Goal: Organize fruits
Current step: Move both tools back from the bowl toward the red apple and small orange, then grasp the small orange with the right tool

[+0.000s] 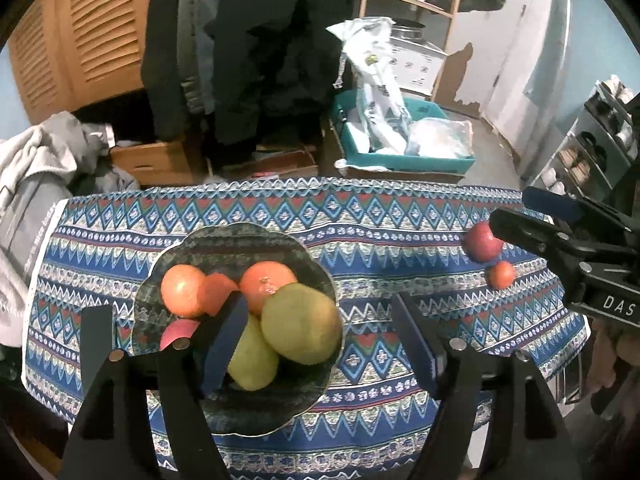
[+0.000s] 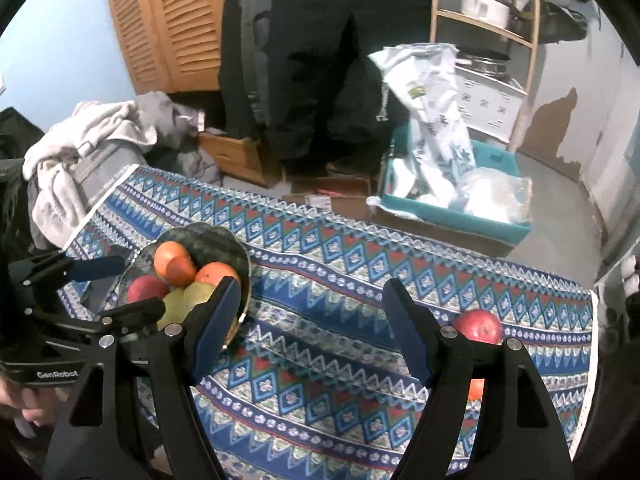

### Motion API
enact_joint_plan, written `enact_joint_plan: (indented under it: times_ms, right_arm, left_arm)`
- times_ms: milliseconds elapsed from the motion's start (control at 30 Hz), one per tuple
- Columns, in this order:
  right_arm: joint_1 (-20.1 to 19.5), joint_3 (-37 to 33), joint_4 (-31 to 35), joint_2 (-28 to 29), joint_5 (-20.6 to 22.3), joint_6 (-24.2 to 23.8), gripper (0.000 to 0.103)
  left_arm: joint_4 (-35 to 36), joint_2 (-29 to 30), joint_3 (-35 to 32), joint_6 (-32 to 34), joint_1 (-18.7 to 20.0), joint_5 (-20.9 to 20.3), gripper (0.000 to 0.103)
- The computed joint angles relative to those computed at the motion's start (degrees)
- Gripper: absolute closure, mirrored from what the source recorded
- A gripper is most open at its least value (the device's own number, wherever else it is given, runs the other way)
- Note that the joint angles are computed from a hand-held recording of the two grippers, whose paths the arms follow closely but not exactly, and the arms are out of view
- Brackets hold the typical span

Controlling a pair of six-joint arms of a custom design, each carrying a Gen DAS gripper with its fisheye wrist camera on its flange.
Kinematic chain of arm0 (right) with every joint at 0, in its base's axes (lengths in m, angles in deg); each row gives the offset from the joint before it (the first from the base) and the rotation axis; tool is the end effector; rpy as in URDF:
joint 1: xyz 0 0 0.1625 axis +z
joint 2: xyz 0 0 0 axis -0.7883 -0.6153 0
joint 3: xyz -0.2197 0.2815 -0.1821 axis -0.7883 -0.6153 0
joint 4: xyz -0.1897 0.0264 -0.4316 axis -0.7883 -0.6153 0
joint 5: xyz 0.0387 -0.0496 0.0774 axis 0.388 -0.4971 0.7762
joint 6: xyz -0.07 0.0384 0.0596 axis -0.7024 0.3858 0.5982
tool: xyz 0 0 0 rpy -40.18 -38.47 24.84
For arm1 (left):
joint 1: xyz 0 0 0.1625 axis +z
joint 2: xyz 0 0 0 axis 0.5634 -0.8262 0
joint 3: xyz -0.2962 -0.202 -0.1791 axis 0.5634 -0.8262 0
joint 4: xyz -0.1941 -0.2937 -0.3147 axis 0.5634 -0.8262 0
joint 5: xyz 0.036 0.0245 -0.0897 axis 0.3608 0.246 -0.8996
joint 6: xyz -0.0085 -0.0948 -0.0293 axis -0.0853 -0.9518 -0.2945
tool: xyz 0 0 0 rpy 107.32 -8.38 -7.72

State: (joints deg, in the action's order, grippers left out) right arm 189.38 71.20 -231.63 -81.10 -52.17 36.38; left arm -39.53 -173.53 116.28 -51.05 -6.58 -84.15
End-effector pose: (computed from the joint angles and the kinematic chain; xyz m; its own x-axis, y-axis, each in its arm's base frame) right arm 0.4634 -0.3208 0.0225 -0.6370 -0.5439 0.5462 -0.7244 0.6646 -0.1830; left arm -0.0605 -0.2663 0.3894 -0.7824 -0.0579 -0.6201 0.3104 0.8270 -0.4688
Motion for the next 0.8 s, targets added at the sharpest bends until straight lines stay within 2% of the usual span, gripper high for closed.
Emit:
enact_joint_plan:
  times_ms: [400,800]
  right_arm:
    - [-2.99,6.01,-0.23,-7.17,-2.83,0.76,0.028]
    - [-7.09,10.77,0.22,-12.58,-6.55,1.58,0.028]
  left_arm:
    - [-6.92,5.46,1.73,3.62,0.11,-1.18,0.024]
    - [-18.82,13.19,3.95,11.10,4.07,-2.74,0.023]
